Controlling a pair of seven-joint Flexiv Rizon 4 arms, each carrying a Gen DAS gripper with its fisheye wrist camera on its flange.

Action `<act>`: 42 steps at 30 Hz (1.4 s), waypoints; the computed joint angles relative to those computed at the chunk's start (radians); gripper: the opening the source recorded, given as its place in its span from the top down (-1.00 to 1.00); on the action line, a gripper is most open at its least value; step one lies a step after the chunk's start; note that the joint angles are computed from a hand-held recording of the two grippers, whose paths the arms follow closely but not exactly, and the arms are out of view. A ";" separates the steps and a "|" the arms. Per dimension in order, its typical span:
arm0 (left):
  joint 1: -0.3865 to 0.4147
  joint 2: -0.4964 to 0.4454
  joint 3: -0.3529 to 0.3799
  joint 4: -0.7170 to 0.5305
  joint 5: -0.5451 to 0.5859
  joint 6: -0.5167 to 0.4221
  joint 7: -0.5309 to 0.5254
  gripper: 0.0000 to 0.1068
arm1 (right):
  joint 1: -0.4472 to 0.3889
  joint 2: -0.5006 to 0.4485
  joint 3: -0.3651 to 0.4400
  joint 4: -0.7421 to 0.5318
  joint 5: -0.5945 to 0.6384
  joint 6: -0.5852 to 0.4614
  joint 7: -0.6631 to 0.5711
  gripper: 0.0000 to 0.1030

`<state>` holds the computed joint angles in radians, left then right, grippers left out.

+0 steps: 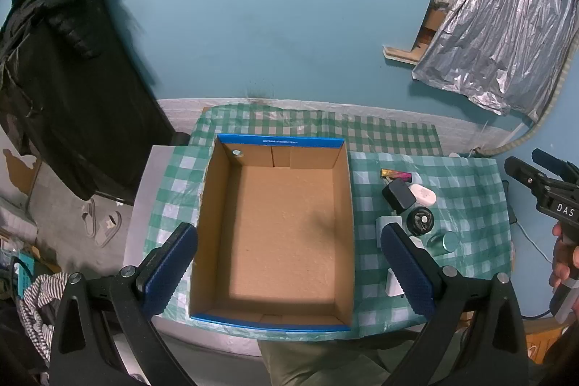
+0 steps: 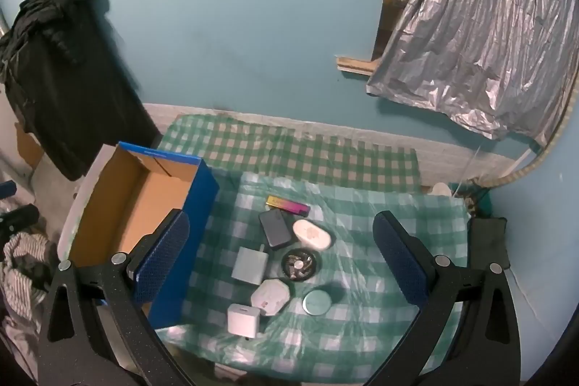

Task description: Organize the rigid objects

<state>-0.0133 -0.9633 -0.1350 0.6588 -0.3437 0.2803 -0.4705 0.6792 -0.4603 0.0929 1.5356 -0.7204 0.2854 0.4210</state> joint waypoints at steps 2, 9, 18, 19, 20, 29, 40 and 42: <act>0.002 0.003 -0.001 0.006 -0.001 0.002 0.006 -0.91 | 0.001 -0.002 0.000 -0.005 0.001 -0.003 -0.001 -0.97; 0.005 0.010 -0.001 0.020 -0.001 0.011 0.010 -0.91 | 0.001 0.000 0.001 -0.005 0.005 -0.006 -0.004 -0.97; 0.009 0.024 -0.003 0.050 -0.004 0.029 0.023 -0.91 | 0.002 -0.002 0.001 -0.006 0.005 -0.006 -0.005 -0.97; 0.010 0.024 -0.003 0.050 -0.005 0.029 0.026 -0.91 | 0.002 -0.002 0.001 -0.006 0.006 -0.006 -0.005 -0.97; 0.008 0.023 -0.002 0.048 -0.005 0.027 0.022 -0.91 | 0.004 -0.002 0.001 -0.012 0.007 -0.011 -0.006 -0.97; 0.011 0.034 -0.002 0.072 -0.005 0.040 0.033 -0.91 | 0.005 -0.006 0.000 -0.014 0.008 -0.011 -0.006 -0.97; 0.010 0.036 -0.002 0.075 -0.006 0.039 0.035 -0.91 | 0.005 -0.004 0.001 -0.014 0.010 -0.013 -0.009 -0.97; 0.010 0.037 -0.002 0.077 -0.005 0.040 0.038 -0.91 | 0.005 -0.004 0.001 -0.016 0.011 -0.014 -0.010 -0.97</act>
